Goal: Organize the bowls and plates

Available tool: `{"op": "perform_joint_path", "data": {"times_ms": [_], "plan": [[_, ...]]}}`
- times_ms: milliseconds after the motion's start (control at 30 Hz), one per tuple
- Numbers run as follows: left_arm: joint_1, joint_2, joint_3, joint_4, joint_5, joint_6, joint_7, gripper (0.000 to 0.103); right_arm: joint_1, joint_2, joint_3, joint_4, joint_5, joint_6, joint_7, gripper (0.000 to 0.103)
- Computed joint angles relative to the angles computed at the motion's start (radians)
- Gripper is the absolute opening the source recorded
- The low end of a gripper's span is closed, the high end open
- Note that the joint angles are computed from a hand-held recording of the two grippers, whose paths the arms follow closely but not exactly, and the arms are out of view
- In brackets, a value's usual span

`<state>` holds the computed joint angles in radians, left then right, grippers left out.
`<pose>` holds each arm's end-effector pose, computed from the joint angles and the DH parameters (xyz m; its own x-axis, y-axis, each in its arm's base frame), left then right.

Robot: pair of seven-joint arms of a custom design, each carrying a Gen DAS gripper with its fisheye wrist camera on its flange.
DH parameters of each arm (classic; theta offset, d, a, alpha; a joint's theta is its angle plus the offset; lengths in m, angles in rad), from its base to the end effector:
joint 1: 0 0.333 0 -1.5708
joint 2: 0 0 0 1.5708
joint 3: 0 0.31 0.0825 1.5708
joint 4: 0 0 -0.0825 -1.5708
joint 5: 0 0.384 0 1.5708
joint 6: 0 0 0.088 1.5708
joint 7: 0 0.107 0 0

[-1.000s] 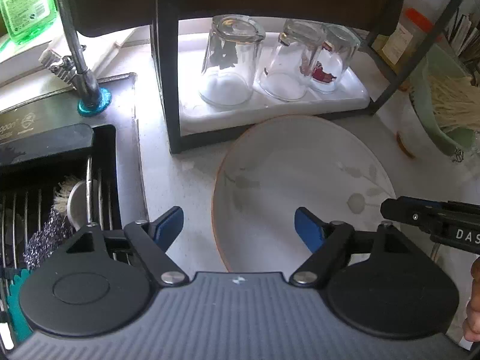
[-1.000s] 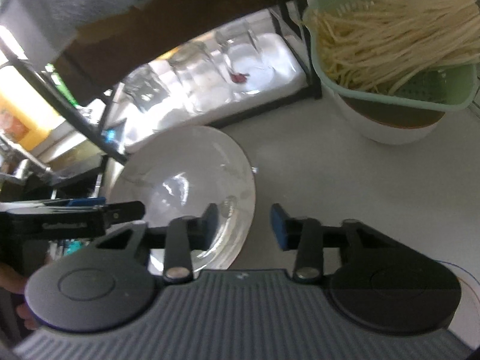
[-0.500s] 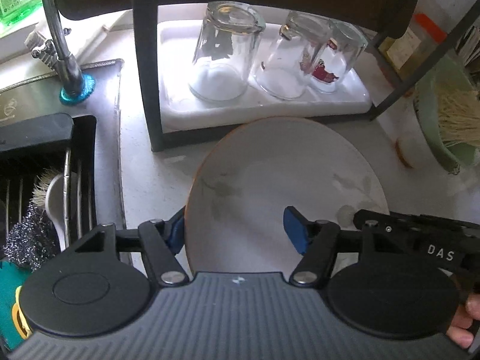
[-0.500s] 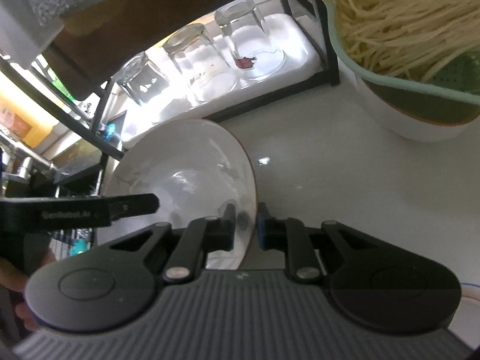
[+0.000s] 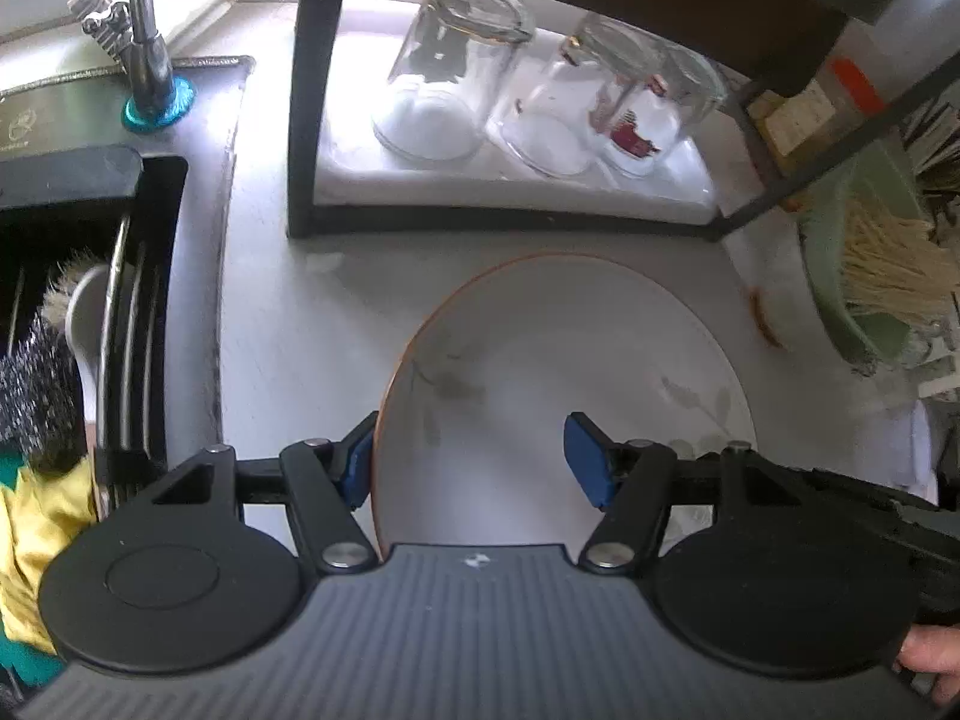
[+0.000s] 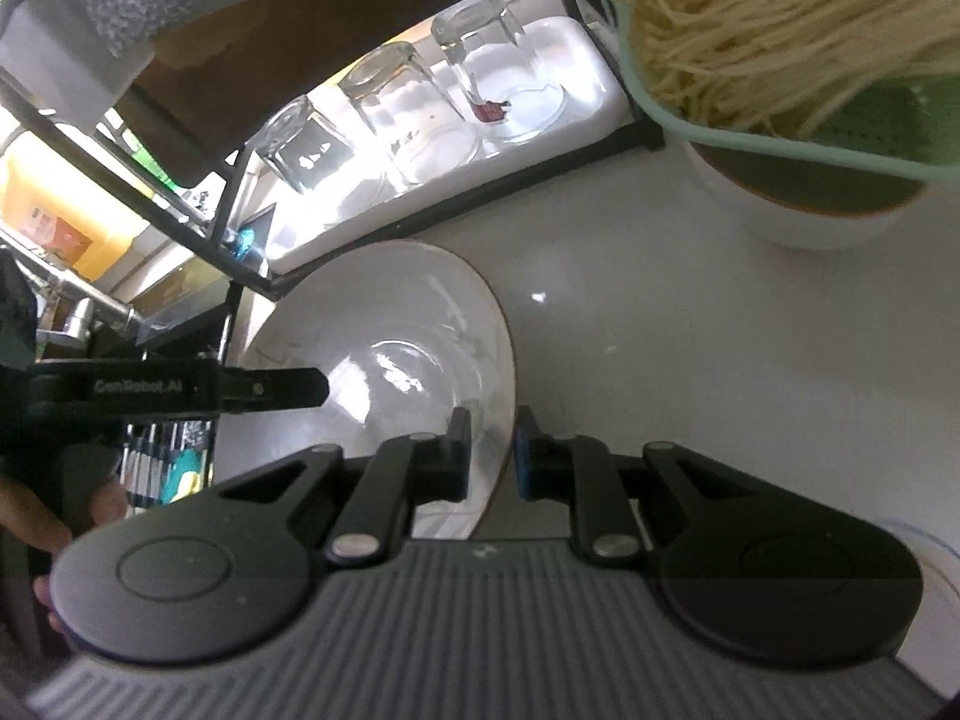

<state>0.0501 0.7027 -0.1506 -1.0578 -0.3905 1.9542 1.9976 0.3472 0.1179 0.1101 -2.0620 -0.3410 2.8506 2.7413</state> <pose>0.7607 -0.0639 0.4479 -0.3962 -0.8463 0.3562 -0.9000 0.2812 -0.3330 0.5440 0.2855 0.4481 -0.2648 -0.8617 -0.4328 -0.7511 0.4658 -0.4679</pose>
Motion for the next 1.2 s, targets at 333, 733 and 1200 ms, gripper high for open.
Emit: {"op": "perform_joint_path", "data": {"times_ms": [333,733,1200], "plan": [[0.028,-0.152,-0.014,-0.175,-0.084,-0.031,0.041,0.069,0.019,-0.174,0.008,-0.127,-0.076,-0.031,0.095,0.018],[0.006,-0.392,-0.008,-0.469,-0.217,0.017,0.091,0.069,0.035,-0.427,0.011,-0.31,-0.085,-0.109,0.113,0.018],[-0.086,-0.618,0.01,-0.754,-0.119,0.145,0.057,0.069,0.075,-0.575,-0.016,-0.506,0.002,-0.042,0.044,0.018]]}}
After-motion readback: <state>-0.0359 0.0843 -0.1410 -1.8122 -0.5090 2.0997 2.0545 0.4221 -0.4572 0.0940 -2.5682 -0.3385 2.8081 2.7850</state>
